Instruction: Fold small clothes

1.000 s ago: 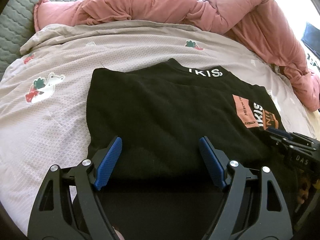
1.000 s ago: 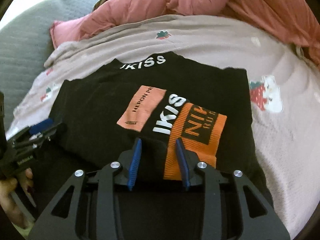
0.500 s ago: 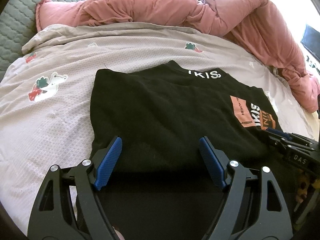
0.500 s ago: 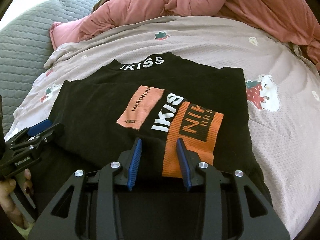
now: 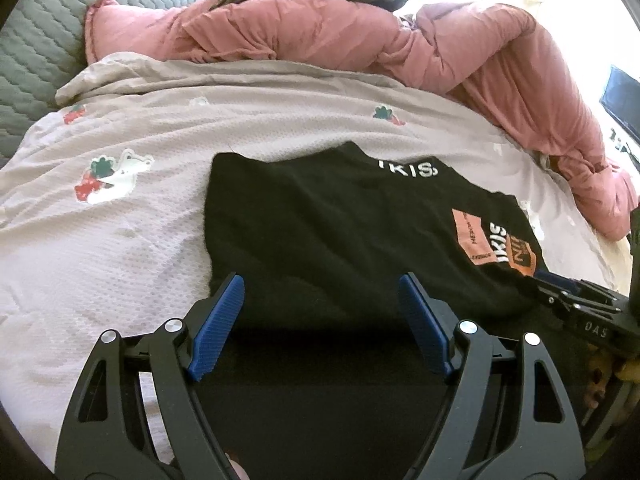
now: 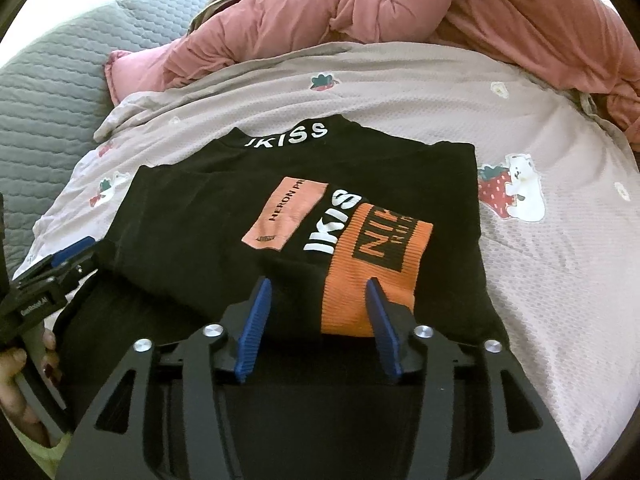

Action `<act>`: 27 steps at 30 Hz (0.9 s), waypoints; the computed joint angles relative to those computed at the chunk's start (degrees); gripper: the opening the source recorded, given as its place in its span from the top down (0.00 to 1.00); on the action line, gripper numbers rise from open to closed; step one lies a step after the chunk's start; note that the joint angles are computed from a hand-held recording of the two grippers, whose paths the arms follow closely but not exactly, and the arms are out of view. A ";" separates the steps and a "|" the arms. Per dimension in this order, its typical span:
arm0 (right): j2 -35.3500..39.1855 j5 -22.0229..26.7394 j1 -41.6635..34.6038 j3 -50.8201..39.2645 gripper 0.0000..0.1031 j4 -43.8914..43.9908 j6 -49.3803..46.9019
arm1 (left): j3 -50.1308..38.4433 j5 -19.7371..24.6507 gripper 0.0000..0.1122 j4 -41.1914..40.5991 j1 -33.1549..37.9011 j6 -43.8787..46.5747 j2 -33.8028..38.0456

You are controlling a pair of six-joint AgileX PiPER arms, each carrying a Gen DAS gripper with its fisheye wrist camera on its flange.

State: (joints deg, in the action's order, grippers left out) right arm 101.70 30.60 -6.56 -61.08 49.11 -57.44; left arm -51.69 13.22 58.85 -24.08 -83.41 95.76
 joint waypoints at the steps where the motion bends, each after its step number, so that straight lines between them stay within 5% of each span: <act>1: -0.30 -0.05 -0.18 0.26 0.45 0.35 -0.36 | 0.32 -0.11 0.36 0.34 0.15 -0.35 -0.35; 9: -1.96 0.31 -1.30 1.12 0.25 2.72 -1.98 | 2.38 -0.04 0.27 4.33 0.77 -5.01 -2.23; 21: -4.25 0.33 -2.26 2.09 0.16 3.71 -2.63 | 8.45 3.76 0.17 24.20 -1.29 -25.92 -7.58; 27: -5.69 1.61 -3.68 2.35 0.16 4.23 -3.41 | 10.04 5.03 0.17 25.09 -1.56 -27.68 -9.11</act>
